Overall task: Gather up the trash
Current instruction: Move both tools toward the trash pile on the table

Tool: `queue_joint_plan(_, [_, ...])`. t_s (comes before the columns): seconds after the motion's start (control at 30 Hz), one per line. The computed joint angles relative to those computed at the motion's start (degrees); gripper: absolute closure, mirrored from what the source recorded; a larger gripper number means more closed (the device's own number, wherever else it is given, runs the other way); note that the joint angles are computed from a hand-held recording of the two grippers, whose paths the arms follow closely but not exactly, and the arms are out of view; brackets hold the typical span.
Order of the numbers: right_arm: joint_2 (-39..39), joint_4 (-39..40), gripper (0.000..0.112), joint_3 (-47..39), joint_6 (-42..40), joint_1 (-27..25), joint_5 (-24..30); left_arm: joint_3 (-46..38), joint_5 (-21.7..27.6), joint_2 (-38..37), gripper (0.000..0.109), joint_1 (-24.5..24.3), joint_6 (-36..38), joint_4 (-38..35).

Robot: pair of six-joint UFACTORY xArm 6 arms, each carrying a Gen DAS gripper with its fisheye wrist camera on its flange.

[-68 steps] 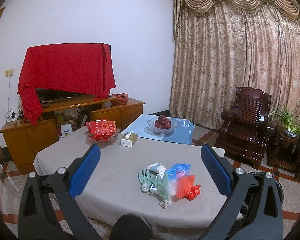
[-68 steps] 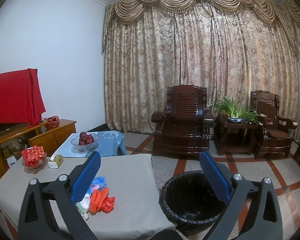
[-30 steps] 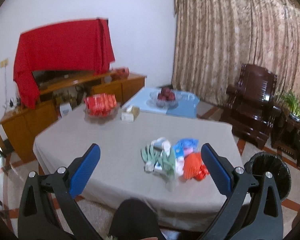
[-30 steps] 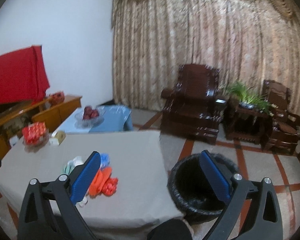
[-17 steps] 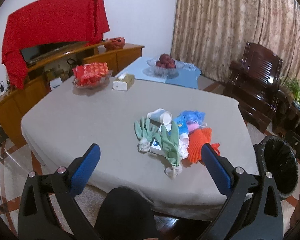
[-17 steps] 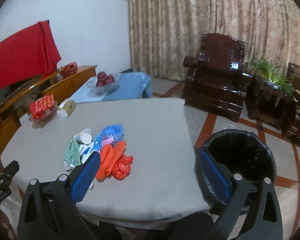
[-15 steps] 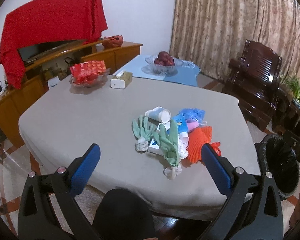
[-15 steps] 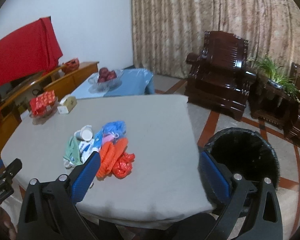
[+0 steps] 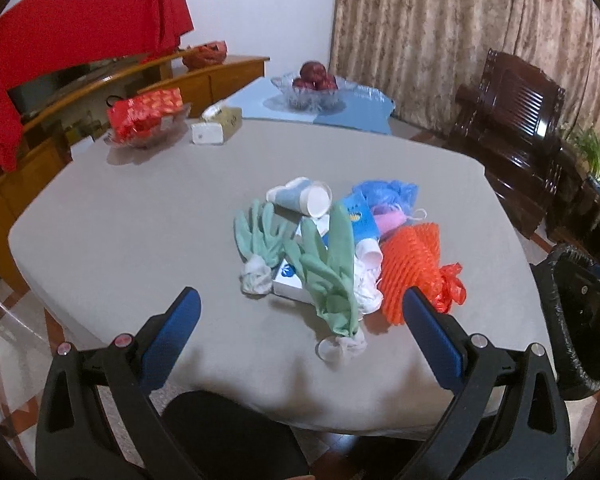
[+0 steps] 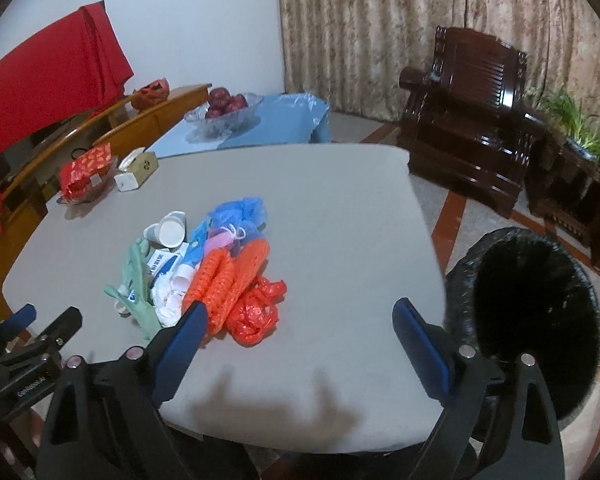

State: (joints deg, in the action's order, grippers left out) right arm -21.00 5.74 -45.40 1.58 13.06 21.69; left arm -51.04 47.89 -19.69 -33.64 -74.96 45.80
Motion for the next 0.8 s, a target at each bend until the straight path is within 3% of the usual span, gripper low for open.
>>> queue_joint_plan(0.3, [6.5, 6.2, 0.025, -3.5, -6.0, 0.6, -0.9, -2.6, -5.4, 8.1, 0.012, 3.8, 3.8, -2.6])
queue_joint_plan(0.47, [9.1, 5.5, 0.026, -5.1, -5.5, 0.7, -0.6, -3.2, -9.1, 11.1, 0.046, 5.6, 7.0, -6.4])
queue_joint_plan(0.6, [10.4, 4.7, 0.026, -5.9, -4.8, 1.2, -0.6, -2.6, -12.1, 11.8, 0.050, 7.2, 8.0, -7.9])
queue_joint_plan(0.67, [11.0, 4.5, 0.026, -6.3, -4.8, 1.6, -0.6, -1.4, -15.2, 11.7, 0.073, 8.5, 10.0, -10.8])
queue_joint_plan(0.77, [11.4, 4.4, 0.030, -6.6, -4.9, 2.7, -0.7, 0.0, -18.0, 11.0, 0.093, 9.5, 11.8, -13.0])
queue_joint_plan(0.8, [11.6, 4.5, 0.032, -6.6, -5.1, 3.2, -0.7, 0.3, -18.2, 10.6, 0.095, 9.6, 11.3, -12.3])
